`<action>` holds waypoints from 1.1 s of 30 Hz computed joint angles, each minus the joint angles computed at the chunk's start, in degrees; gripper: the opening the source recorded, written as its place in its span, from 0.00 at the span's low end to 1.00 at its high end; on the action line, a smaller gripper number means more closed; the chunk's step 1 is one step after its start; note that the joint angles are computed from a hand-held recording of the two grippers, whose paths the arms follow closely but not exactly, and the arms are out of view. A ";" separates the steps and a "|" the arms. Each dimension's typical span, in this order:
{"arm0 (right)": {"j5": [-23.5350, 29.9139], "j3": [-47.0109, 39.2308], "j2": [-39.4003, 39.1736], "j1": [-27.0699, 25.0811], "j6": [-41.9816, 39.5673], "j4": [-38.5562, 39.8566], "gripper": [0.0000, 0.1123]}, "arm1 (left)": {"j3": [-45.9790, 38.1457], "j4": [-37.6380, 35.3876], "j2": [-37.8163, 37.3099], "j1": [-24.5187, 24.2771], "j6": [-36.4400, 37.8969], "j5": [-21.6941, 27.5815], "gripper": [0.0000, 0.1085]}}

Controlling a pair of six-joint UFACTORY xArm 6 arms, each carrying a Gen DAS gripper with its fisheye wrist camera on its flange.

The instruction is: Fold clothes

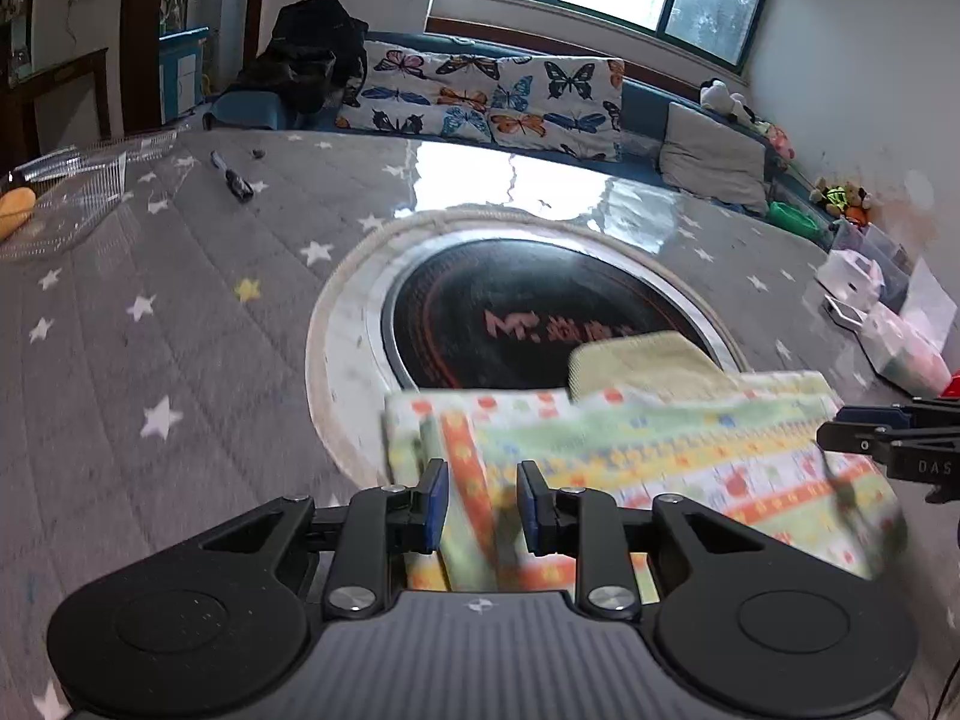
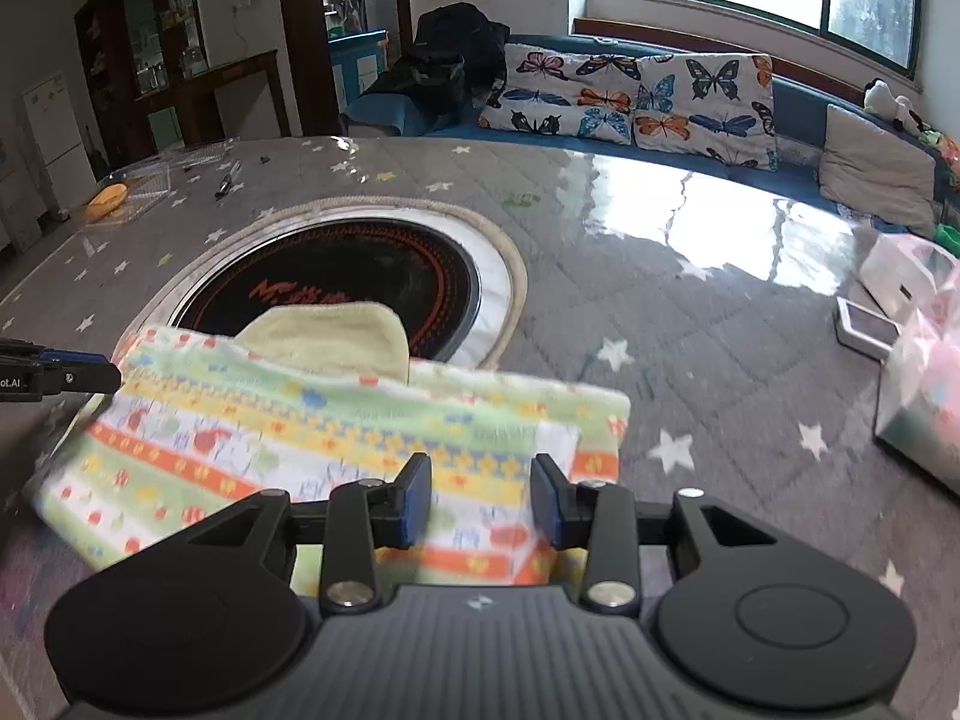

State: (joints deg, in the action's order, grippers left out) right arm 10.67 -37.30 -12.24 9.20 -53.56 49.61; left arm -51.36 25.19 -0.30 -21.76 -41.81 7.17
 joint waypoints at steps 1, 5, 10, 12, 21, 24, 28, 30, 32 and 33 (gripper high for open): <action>-0.20 -0.77 1.04 0.17 0.30 0.03 0.34 | -1.30 2.20 0.98 0.27 -1.70 0.89 0.25; -1.61 -2.24 3.82 0.66 1.81 -1.05 0.37 | -3.27 6.40 3.26 1.29 -4.37 1.95 0.27; -1.67 -1.98 2.59 1.49 1.21 -0.47 0.44 | -3.63 3.86 2.64 0.55 -3.18 2.82 0.26; -1.36 -2.34 2.45 2.27 -0.25 0.91 0.47 | -4.30 2.95 2.88 -0.19 -2.17 2.62 0.27; -3.03 -6.09 7.47 6.57 2.83 -0.56 0.52 | -11.53 -0.18 8.42 -3.45 2.41 3.95 0.29; -3.47 -6.33 8.43 6.78 6.18 -4.01 0.54 | -12.00 -4.15 8.79 -3.80 4.32 2.56 0.29; -3.41 -6.67 9.11 6.55 6.80 -5.27 0.60 | -14.39 1.58 10.45 -4.67 1.98 4.89 0.29; -3.40 -6.73 9.21 6.46 7.45 -6.10 0.62 | -16.04 0.19 11.98 -5.09 3.30 7.20 0.29; -3.39 -6.53 8.81 6.44 6.88 -5.28 0.65 | -16.63 -0.25 12.50 -5.30 3.68 8.30 0.31; -3.19 -6.21 8.18 6.40 6.48 -4.50 0.66 | -16.29 0.08 12.17 -5.31 3.33 8.16 0.31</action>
State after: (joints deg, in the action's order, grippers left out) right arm 7.48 -43.50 -4.06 15.60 -47.09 45.11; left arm -67.65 25.27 11.87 -27.07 -38.48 15.33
